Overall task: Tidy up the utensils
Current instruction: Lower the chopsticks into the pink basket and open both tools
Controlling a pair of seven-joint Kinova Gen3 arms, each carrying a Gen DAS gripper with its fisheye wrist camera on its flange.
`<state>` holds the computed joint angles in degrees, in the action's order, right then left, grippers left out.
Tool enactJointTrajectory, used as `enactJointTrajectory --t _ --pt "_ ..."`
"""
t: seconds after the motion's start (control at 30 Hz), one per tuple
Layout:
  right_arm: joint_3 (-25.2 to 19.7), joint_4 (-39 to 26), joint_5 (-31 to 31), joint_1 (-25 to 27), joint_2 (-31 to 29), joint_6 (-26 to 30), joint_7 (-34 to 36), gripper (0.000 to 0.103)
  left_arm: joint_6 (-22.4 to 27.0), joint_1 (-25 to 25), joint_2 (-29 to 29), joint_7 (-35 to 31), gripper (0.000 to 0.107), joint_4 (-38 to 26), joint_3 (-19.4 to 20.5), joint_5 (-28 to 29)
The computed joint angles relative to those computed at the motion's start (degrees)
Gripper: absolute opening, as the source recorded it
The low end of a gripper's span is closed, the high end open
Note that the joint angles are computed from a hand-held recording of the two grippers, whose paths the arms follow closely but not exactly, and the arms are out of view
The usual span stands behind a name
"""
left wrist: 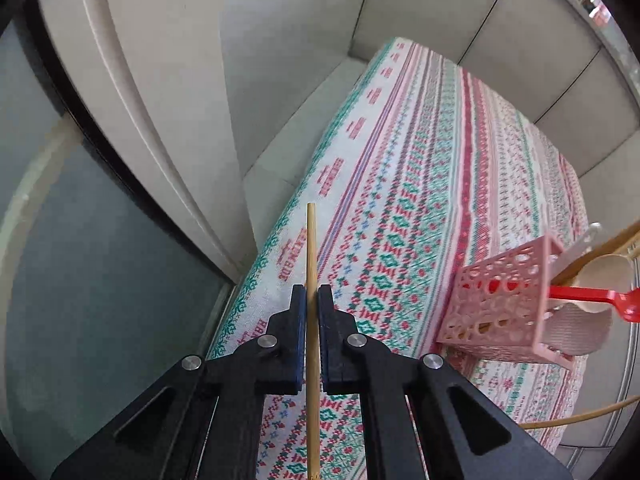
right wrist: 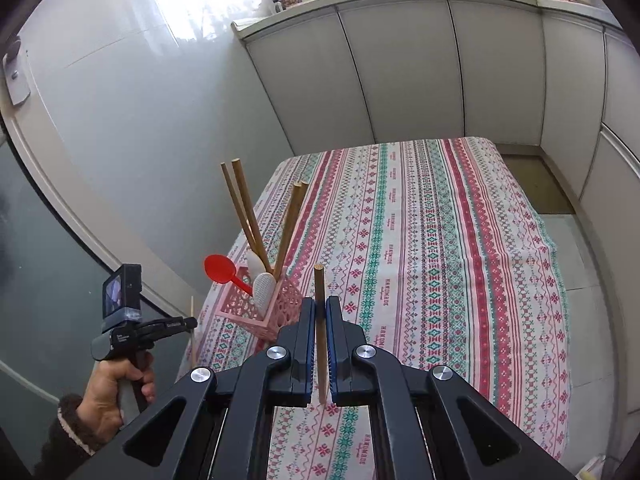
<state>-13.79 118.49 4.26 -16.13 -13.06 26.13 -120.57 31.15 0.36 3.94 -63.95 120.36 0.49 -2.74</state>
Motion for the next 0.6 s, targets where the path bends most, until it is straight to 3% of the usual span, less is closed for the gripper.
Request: enactJointTrajectory --t 0.2,0.3,0.47,0.6 --pt "-1.8 0.4 0.5 0.6 -3.2 -1.7 -0.8 0.005 -4.1 1.5 -12.9 3.5 0.005 3.2 2.6 -4.5" --pt "-2.3 0.8 0.4 1.0 -5.0 -3.4 -1.1 0.005 -10.1 -0.9 -19.0 5.4 0.005 5.7 6.7 -6.5" --pt "-3.2 1.5 -0.5 2.3 -7.1 -7.1 -1.0 0.005 -21.8 -9.2 -27.0 8.0 0.005 9.5 15.8 -8.8" --pt "-4.1 1.9 -1.1 3.3 -7.2 -9.8 -1.0 0.005 -31.1 -16.6 -29.0 6.6 0.005 12.1 23.3 -5.6"
